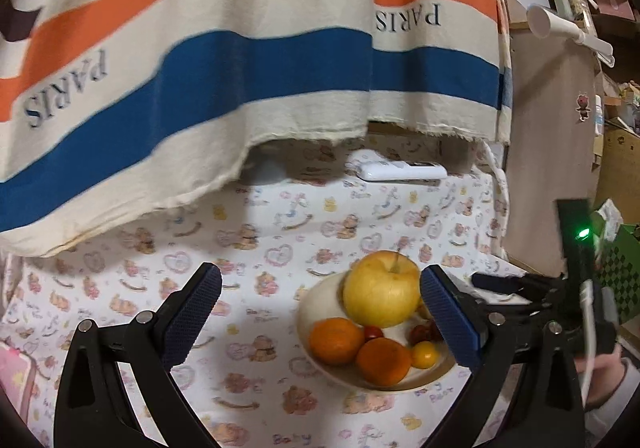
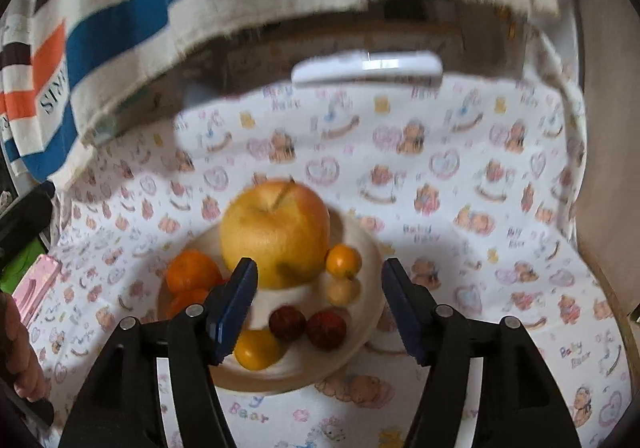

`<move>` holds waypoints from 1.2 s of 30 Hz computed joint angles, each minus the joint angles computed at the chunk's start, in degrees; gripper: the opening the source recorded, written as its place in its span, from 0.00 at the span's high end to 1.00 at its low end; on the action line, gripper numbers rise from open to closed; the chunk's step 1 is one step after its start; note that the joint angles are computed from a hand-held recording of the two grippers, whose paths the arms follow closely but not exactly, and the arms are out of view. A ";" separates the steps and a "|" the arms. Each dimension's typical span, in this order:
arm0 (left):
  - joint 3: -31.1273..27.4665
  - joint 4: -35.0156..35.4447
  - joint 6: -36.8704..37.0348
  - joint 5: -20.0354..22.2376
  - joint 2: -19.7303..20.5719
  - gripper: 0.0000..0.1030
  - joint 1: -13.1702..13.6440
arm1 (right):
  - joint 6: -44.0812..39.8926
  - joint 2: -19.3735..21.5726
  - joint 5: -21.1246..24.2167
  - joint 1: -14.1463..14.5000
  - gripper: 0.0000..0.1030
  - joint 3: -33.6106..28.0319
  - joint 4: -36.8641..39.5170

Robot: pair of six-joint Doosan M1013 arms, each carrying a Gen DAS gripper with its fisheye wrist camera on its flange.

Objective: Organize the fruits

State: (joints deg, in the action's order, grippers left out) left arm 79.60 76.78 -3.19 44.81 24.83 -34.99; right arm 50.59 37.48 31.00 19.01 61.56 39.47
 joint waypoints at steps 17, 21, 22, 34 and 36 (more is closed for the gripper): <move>2.86 4.45 -4.17 4.15 0.89 0.01 0.19 | -35.11 -4.08 -12.72 1.25 0.01 9.11 32.60; 3.40 4.41 -7.17 4.88 0.60 0.01 0.46 | -26.53 -3.60 -11.91 1.37 0.01 7.91 24.04; 3.28 3.64 -7.36 5.40 0.65 0.01 0.56 | -24.70 -3.52 -12.10 1.39 0.01 7.74 22.54; 2.69 3.41 -6.17 6.46 1.02 0.01 0.26 | -11.35 -2.65 -10.34 1.42 0.01 5.79 10.22; 2.64 3.45 -6.03 6.57 1.06 0.01 0.23 | -12.99 -2.96 -11.44 1.62 0.01 6.35 11.09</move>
State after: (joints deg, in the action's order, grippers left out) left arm 82.24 80.22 -9.23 51.38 25.89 -34.75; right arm 37.59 34.52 19.56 20.63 67.91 50.56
